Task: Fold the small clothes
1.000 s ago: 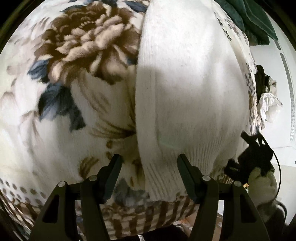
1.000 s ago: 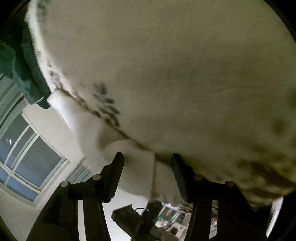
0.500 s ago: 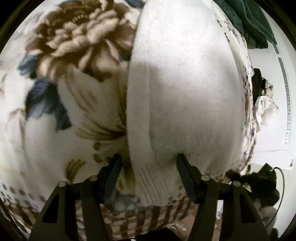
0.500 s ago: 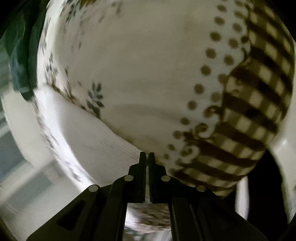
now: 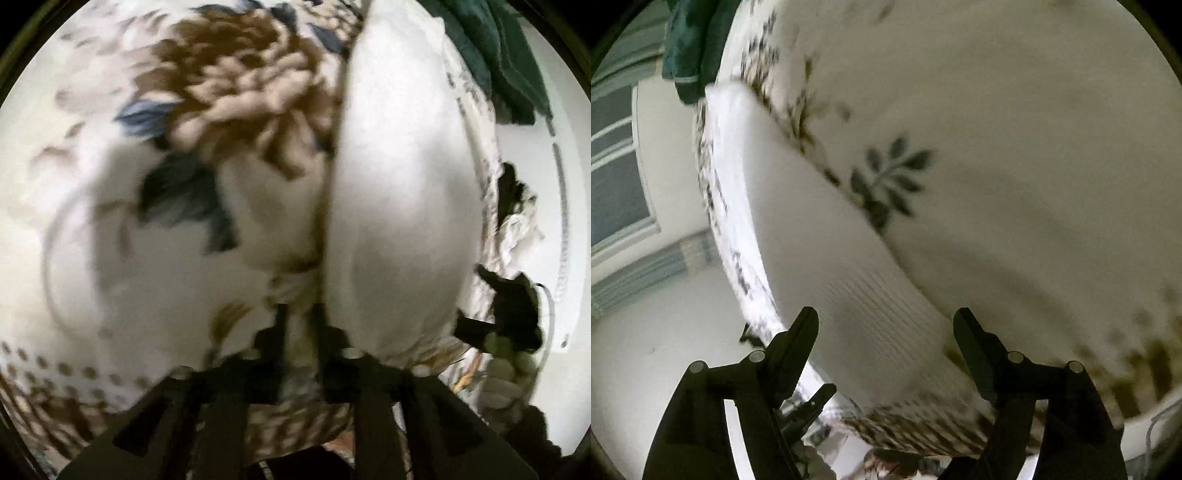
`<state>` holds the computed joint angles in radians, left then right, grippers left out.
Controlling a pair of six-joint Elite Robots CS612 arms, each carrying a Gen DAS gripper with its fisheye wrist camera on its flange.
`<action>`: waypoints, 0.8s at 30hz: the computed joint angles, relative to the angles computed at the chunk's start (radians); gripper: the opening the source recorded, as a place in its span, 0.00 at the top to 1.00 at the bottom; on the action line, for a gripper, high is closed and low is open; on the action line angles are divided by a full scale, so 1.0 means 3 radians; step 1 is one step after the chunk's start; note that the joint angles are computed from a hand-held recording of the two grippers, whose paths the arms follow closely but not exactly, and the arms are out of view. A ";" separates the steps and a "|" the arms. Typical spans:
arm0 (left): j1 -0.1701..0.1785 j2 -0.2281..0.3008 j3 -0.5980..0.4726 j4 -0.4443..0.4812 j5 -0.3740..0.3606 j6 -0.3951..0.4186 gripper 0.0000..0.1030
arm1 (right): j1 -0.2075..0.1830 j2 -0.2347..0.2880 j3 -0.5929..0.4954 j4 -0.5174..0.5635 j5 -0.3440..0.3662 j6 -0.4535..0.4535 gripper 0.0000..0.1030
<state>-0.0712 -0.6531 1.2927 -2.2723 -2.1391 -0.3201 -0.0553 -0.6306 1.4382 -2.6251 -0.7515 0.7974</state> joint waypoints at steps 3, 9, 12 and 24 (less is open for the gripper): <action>-0.0043 0.0044 -0.0021 -0.0194 -0.0085 -0.0082 0.45 | 0.0035 0.0002 0.0033 -0.0131 -0.0060 0.0311 0.88; -0.0108 0.0107 -0.0037 -0.0206 -0.0101 -0.0071 0.46 | -0.0003 -0.0175 0.0366 -0.0324 -0.0158 0.0843 0.50; -0.0159 0.0044 0.0050 -0.0290 0.0133 0.0049 0.84 | -0.0012 -0.0166 0.0429 -0.0459 -0.0160 0.1032 0.46; -0.0083 -0.0133 0.0178 -0.0416 0.0178 0.0231 0.93 | 0.0204 -0.0574 0.0362 0.0705 -0.1111 0.0157 0.98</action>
<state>-0.0961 -0.6930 1.3461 -2.3971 -2.0857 -0.2507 0.0059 -0.8029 1.5469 -2.4138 -1.0848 0.8445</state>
